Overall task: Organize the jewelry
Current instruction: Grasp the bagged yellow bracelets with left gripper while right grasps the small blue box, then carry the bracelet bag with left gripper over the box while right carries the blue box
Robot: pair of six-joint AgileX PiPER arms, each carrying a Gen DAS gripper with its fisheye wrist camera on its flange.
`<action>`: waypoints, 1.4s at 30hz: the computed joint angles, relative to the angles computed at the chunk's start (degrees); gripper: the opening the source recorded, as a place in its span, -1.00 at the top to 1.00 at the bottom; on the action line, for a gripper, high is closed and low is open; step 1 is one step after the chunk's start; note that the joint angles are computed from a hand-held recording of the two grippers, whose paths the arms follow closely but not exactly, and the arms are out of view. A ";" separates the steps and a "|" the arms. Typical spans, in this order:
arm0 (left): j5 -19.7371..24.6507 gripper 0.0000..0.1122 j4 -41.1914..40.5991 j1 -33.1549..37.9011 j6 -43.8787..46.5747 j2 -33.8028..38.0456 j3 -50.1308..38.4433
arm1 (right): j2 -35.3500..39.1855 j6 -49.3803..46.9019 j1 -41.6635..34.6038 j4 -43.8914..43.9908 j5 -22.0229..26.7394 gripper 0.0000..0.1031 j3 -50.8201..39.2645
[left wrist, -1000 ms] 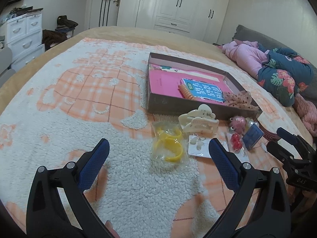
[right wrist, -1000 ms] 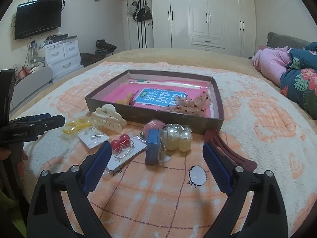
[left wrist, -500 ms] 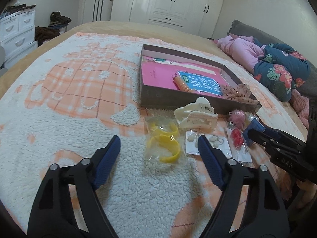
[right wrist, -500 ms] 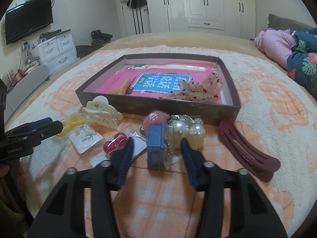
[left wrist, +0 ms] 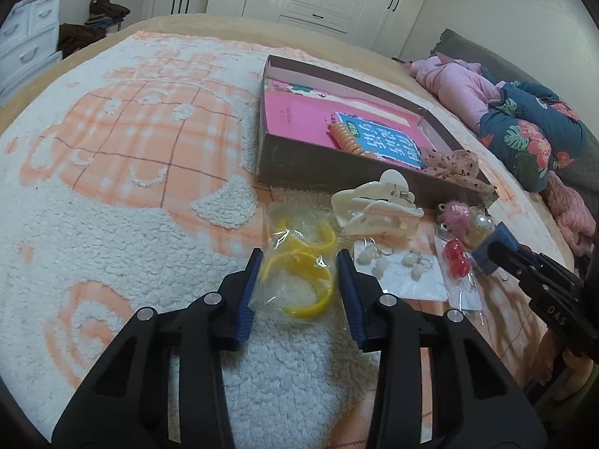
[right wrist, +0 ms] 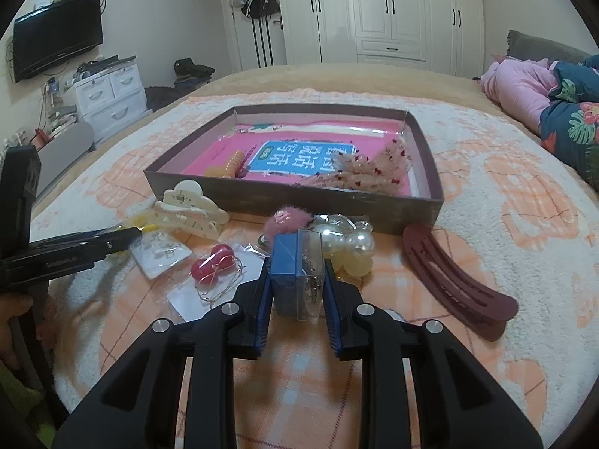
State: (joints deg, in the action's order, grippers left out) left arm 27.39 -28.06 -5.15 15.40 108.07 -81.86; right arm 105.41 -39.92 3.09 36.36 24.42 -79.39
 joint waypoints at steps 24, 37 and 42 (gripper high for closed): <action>-7.14 0.46 -11.79 1.39 10.64 -11.27 7.96 | -7.44 -17.74 0.89 15.37 -1.19 0.54 4.26; -7.03 0.46 -10.19 -0.86 8.79 -9.92 2.93 | -8.25 -21.42 0.72 18.67 -1.60 0.54 2.96; -6.45 0.46 -9.06 -2.25 7.91 -7.76 -1.13 | -7.57 -20.28 -0.59 18.41 -2.10 0.54 1.44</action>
